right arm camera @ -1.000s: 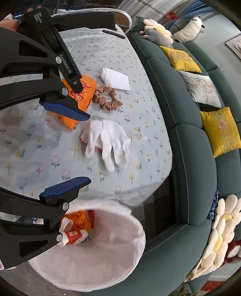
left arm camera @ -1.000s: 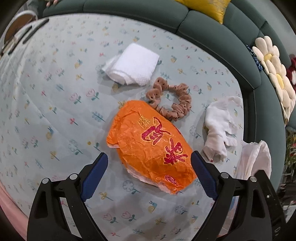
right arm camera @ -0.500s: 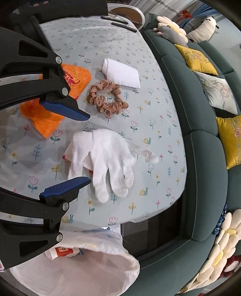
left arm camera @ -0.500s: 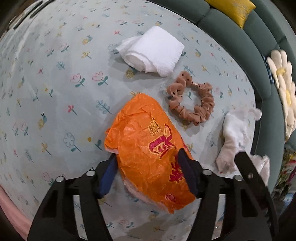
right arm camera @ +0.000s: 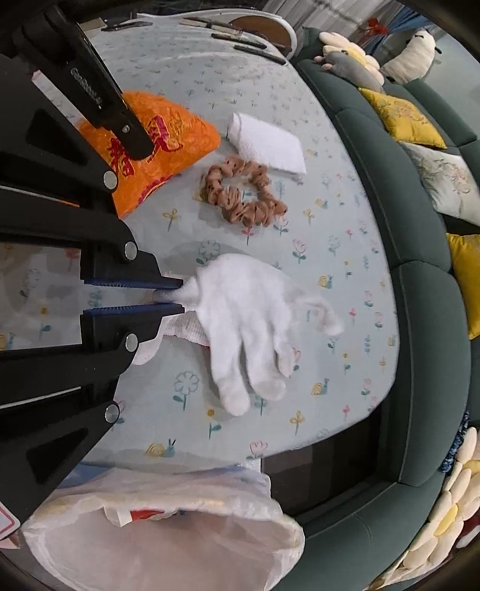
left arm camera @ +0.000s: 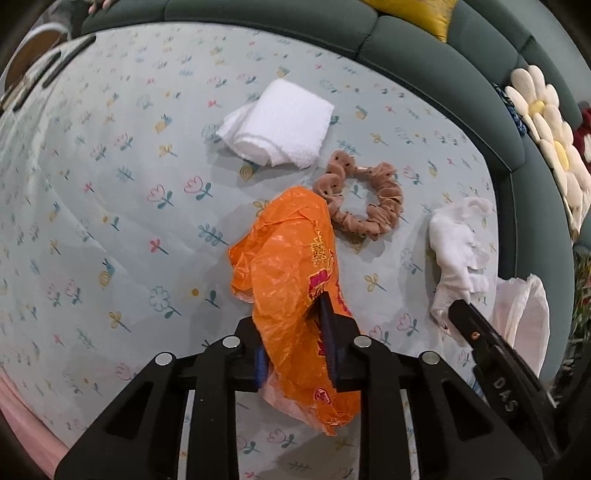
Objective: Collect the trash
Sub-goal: 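Grasp the orange bag with the left gripper while the right grasps the white gloves, then carry orange bag and white gloves to the wastebasket and release them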
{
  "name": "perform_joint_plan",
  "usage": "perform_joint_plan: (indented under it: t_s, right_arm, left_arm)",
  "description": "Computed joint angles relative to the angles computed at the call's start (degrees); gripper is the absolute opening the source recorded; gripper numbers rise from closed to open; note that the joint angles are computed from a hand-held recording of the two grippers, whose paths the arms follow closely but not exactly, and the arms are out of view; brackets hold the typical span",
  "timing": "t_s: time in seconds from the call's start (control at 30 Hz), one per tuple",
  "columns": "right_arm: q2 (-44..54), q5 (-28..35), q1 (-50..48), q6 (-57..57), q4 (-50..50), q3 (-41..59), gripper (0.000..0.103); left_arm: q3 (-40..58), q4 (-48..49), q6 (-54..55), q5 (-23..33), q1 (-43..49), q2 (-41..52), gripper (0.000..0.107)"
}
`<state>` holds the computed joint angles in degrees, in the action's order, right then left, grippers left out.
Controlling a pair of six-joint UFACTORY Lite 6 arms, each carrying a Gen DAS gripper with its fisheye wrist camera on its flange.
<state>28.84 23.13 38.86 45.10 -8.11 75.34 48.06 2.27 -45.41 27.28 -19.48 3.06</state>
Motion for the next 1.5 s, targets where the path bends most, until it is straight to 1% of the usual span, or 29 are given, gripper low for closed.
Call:
perform_joint_plan:
  t_s: [0.07,0.27,0.53,0.73,0.9,1.1,1.2,1.3,1.5]
  right_arm:
    - [-3.61,-0.19,0.43,2.67,-2.02,-2.47,0.007]
    - [-13.01,1.31,1.27,7.66,-6.49,-6.89,0.007]
    - [-27.31,5.73,2.19,12.76,-12.40,-12.65,0.007]
    - [-37.62,8.99,1.13,13.48,-14.25,-16.97,0.007]
    - [-45.87,11.45,-0.75,12.67,-14.54,-20.91,0.007]
    - [-55.87,13.44,-6.50,6.81,-11.20,-26.45,0.007]
    - [-60.85,14.33,-11.11,1.56,-7.72,-29.16,0.007]
    - [-65.93,15.20,-17.61,-6.09,-2.37,-31.96,0.007]
    - [-71.80,16.72,-31.20,-22.82,9.16,-35.29,0.007]
  left_arm:
    - [0.11,2.14,-2.22,1.01,-1.51,-1.26,0.018]
    - [0.99,8.06,-9.44,5.10,-7.25,-5.68,0.014]
    - [8.49,17.08,-19.65,12.82,-17.69,-7.99,0.014]
    - [15.18,21.14,-24.26,17.57,-25.28,-6.34,0.014]
    - [23.65,23.96,-25.95,21.27,-31.62,-1.78,0.014]
    - [35.17,26.09,-25.94,24.79,-37.51,5.65,0.014]
    - [41.38,26.68,-25.20,26.49,-39.87,10.06,0.014]
    - [47.32,26.78,-24.09,27.74,-41.72,14.43,0.014]
    - [60.08,26.35,-21.05,30.39,-44.90,23.87,0.014]
